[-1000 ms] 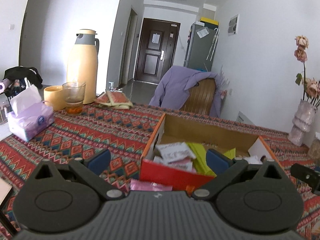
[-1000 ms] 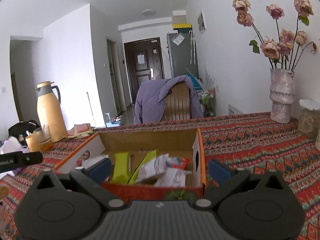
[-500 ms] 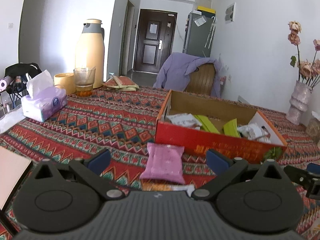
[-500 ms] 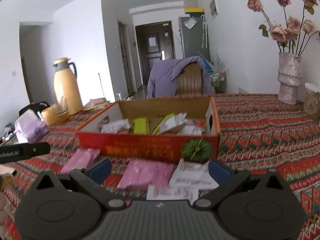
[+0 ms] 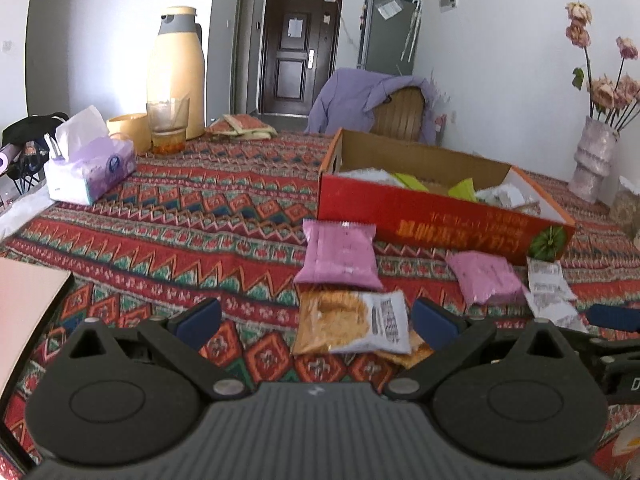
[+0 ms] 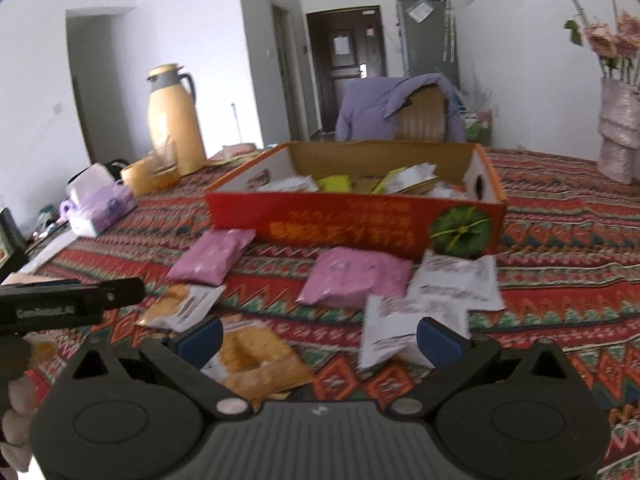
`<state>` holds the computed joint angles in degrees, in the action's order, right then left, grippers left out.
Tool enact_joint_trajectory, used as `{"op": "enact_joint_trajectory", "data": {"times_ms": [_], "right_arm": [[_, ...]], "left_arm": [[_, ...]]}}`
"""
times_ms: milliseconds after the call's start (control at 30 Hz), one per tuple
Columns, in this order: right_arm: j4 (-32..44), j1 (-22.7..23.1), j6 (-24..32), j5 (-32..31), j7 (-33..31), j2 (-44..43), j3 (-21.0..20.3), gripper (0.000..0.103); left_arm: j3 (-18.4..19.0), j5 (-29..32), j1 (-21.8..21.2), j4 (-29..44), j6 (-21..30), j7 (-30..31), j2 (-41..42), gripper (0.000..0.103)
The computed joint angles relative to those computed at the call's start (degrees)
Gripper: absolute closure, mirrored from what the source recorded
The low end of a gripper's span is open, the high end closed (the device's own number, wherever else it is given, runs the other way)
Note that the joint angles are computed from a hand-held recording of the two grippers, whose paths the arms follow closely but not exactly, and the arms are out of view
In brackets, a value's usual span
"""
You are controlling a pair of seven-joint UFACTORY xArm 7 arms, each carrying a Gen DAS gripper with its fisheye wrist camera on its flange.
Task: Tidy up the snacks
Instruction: 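Grasp the tan biscuit packet with the right gripper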
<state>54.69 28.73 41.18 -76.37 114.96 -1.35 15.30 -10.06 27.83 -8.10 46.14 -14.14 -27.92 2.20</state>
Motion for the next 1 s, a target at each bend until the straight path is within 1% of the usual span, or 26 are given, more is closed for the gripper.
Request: {"op": "enact_joint_trajectory", "data": {"times_ms": [100, 133, 233, 267, 367, 400, 500, 567, 633, 667, 767, 800, 833, 900, 1000], "right_arm": [[1.3, 0.1, -1.6, 0.0, -0.6, 1.7, -0.2, 0.0], [1.8, 0.3, -1.8, 0.0, -0.8, 2.3, -0.3, 0.0], [3.1, 1.1, -1.5, 0.4, -1.4, 4.1, -0.8, 0.0], [3.5, 1.3, -1.3, 0.6, -1.7, 4.5, -1.0, 0.0], [4.8, 1.9, -1.5, 0.3, -2.1, 6.1, -1.8, 0.002], [5.3, 2.1, -1.7, 0.2, -2.1, 6.7, -2.1, 0.003], [6.1, 2.1, -3.7, -0.6, -1.0, 7.7, -3.3, 0.01], [6.3, 1.8, -6.2, -2.0, 0.7, 8.1, -4.1, 0.014], [6.7, 1.7, -7.3, -2.8, 1.2, 8.6, -4.4, 0.024], [6.8, 1.7, -7.9, -3.0, 1.2, 8.9, -4.6, 0.027], [6.8, 1.6, -9.9, -4.3, 2.4, 9.2, -5.1, 0.035], [6.5, 1.5, -10.9, -5.3, 3.6, 9.0, -5.3, 0.041], [6.3, 1.4, -11.5, -5.9, 4.2, 8.8, -5.4, 0.044], [6.1, 1.3, -11.3, -5.8, 4.1, 8.6, -5.3, 0.047], [5.2, 1.0, -11.5, -7.8, 6.8, 7.6, -5.2, 0.048]], "left_arm": [[-0.3, 2.5, 1.0, -0.4, 0.0, -1.4, 0.1, 0.0], [-0.7, 4.4, 1.9, -0.4, 0.0, -2.9, 0.2, 0.0], [-3.6, 14.7, 6.9, 0.8, 0.0, -11.6, 0.9, 0.0], [-4.3, 17.1, 8.1, 1.2, 0.0, -13.6, 1.3, 0.0], [-6.3, 22.3, 11.2, 2.3, -0.1, -18.1, 2.0, 0.0], [-6.6, 23.0, 11.7, 2.5, -0.1, -18.8, 2.1, 0.0], [-7.5, 26.5, 13.6, 3.0, -0.5, -21.8, 2.5, 0.0], [-8.5, 30.2, 15.4, 3.8, -0.6, -25.4, 2.8, 0.0], [-8.7, 33.0, 16.3, 4.4, -0.8, -28.0, 3.2, 0.0], [-9.1, 34.8, 17.0, 4.9, -0.6, -29.7, 3.4, 0.0], [-12.0, 40.2, 20.5, 6.5, 0.1, -34.8, 4.4, 0.0], [-12.7, 41.0, 21.2, 6.7, 0.3, -35.5, 4.5, 0.0], [-13.0, 41.1, 21.4, 6.8, 0.5, -35.6, 4.5, 0.0], [-14.8, 41.8, 23.2, 7.0, 0.8, -36.2, 4.7, 0.0], [-16.7, 40.8, 24.8, 6.8, 1.1, -35.2, 4.7, 0.0]]}}
